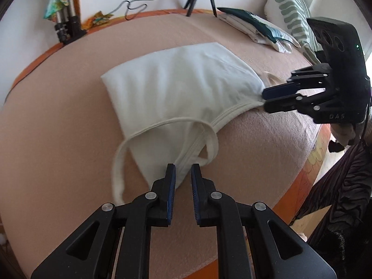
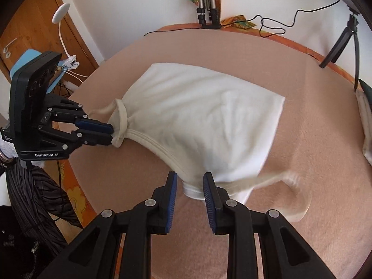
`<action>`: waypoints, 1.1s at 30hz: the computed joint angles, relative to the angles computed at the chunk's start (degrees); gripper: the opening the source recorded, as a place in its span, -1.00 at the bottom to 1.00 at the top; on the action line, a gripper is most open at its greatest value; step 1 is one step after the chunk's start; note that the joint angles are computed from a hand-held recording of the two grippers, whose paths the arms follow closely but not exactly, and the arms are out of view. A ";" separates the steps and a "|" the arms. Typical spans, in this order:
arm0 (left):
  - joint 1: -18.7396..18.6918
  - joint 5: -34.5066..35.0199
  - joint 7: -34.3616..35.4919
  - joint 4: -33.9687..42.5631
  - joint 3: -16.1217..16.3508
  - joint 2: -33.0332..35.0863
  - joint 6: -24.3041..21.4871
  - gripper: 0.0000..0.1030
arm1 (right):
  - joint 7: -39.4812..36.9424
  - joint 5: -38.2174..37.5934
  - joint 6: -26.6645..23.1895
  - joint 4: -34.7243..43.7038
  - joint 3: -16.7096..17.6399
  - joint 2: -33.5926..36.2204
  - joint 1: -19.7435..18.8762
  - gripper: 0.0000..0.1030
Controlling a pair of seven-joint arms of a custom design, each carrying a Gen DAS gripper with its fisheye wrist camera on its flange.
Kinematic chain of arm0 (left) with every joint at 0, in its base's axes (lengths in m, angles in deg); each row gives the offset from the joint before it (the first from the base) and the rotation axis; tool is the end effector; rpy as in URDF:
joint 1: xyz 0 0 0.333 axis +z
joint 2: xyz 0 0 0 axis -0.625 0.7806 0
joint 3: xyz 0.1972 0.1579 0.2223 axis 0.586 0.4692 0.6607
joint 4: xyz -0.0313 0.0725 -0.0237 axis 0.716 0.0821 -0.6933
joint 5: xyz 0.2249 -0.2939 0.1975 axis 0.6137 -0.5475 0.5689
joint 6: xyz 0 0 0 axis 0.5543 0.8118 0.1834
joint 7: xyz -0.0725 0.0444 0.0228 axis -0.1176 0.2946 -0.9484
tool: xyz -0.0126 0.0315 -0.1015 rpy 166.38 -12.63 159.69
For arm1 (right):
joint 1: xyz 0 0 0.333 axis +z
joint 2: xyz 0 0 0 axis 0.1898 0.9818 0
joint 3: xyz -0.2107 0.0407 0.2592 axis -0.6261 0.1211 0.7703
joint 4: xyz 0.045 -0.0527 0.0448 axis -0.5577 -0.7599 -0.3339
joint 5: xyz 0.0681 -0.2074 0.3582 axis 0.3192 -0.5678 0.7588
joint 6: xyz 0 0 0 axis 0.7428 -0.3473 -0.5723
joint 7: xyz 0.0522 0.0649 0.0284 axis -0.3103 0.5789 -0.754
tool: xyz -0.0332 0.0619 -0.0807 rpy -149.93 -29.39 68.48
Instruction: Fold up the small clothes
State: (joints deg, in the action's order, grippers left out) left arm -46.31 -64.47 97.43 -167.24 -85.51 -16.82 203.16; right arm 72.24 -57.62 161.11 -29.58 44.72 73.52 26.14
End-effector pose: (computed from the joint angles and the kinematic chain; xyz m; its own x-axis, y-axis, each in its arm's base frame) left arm 0.6504 -0.2919 0.2870 -0.4056 -0.9058 0.1225 -0.8320 0.3104 -0.4598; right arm 0.6613 0.3042 0.2791 0.6002 -0.7774 -0.1880 -0.7302 -0.4367 -0.5254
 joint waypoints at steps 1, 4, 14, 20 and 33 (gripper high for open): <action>1.29 -1.09 0.44 -1.54 -1.11 -0.80 1.18 -0.77 | -1.27 1.51 -0.13 -0.78 1.37 -0.66 -1.56 -0.52; 5.03 -4.25 1.77 -6.11 -4.25 -3.49 4.51 -0.77 | -6.81 7.75 2.09 -3.61 5.38 -2.95 -5.77 -0.48; 19.25 -9.79 -1.77 -6.03 -18.13 0.92 18.88 -0.30 | -17.96 29.24 6.48 2.61 12.72 0.61 -13.04 -0.23; 27.09 -9.82 -5.11 6.83 -27.00 14.98 12.24 -0.30 | -18.54 29.64 6.60 6.90 9.09 3.15 -5.79 -0.37; 26.74 -16.01 -2.48 21.00 -29.57 26.84 4.33 -0.30 | -3.68 5.58 3.38 16.20 -0.43 12.16 7.90 -0.43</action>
State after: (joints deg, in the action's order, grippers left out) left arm -19.57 -80.48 94.95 -146.23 -115.08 10.02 207.48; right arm 68.55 -52.04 164.49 -13.38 44.29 85.68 34.04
